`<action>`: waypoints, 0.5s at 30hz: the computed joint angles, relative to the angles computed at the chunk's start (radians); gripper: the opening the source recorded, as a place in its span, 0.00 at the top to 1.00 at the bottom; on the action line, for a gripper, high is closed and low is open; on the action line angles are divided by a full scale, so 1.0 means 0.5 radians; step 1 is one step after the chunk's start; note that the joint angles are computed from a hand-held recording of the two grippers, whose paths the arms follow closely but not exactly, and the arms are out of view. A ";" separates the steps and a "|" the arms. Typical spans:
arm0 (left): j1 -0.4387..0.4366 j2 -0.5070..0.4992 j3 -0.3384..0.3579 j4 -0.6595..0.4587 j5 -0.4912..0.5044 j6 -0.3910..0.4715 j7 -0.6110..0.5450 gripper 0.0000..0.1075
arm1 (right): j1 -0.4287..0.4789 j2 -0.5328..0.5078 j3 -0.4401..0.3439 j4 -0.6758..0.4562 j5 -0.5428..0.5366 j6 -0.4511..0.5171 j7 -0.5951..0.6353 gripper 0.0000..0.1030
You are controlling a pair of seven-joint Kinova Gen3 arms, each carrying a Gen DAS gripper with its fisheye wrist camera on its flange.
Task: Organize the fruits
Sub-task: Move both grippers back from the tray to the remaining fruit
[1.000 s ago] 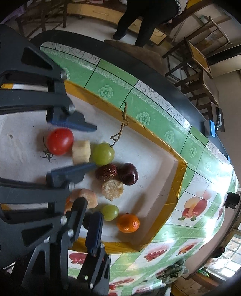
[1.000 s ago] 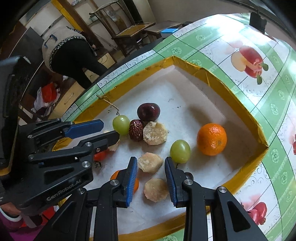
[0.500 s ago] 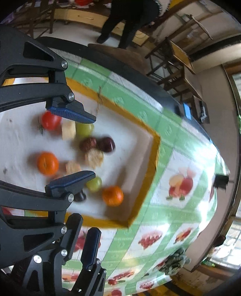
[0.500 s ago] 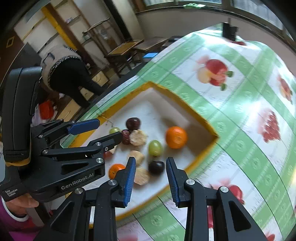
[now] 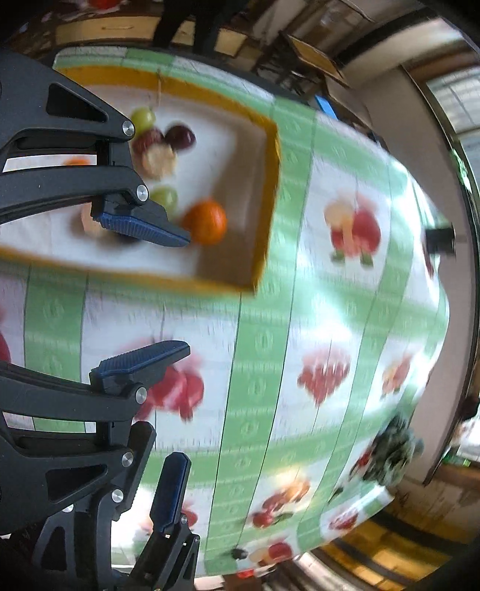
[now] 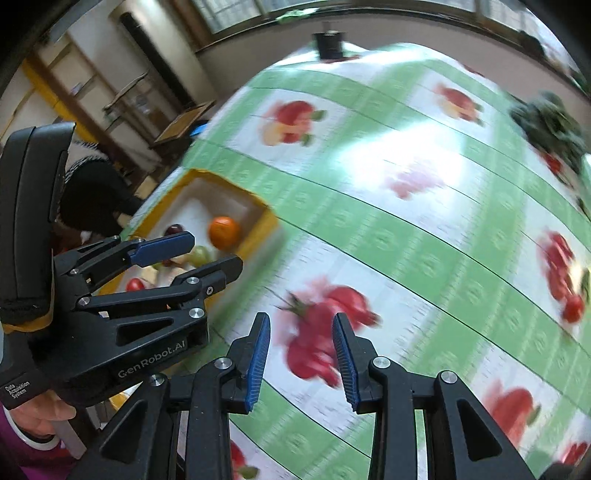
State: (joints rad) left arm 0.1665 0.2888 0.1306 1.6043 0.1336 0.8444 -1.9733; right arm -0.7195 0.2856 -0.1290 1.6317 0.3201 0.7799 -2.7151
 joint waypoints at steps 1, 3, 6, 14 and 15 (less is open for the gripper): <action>0.026 0.002 0.012 0.001 -0.007 -0.002 0.010 0.51 | -0.006 -0.027 0.007 0.034 0.005 0.003 -0.029 0.67; 0.086 0.006 0.037 0.006 -0.024 -0.007 0.030 0.51 | -0.005 -0.092 0.008 0.126 0.012 0.002 -0.098 0.67; 0.157 0.008 0.060 0.011 -0.040 -0.012 0.052 0.51 | 0.017 -0.182 -0.011 0.258 0.033 -0.010 -0.206 0.67; 0.353 0.094 0.119 -0.049 -0.075 0.023 0.132 0.51 | 0.136 -0.386 -0.094 0.565 0.055 -0.055 -0.430 0.67; 0.369 0.111 0.125 -0.064 -0.071 0.030 0.140 0.51 | 0.153 -0.413 -0.105 0.598 0.061 -0.054 -0.455 0.66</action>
State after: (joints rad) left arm 0.3512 0.3442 0.1932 1.5720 0.0983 0.8595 -1.9031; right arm -0.6432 0.0789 -0.1817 1.9306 0.3506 0.7530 -2.9428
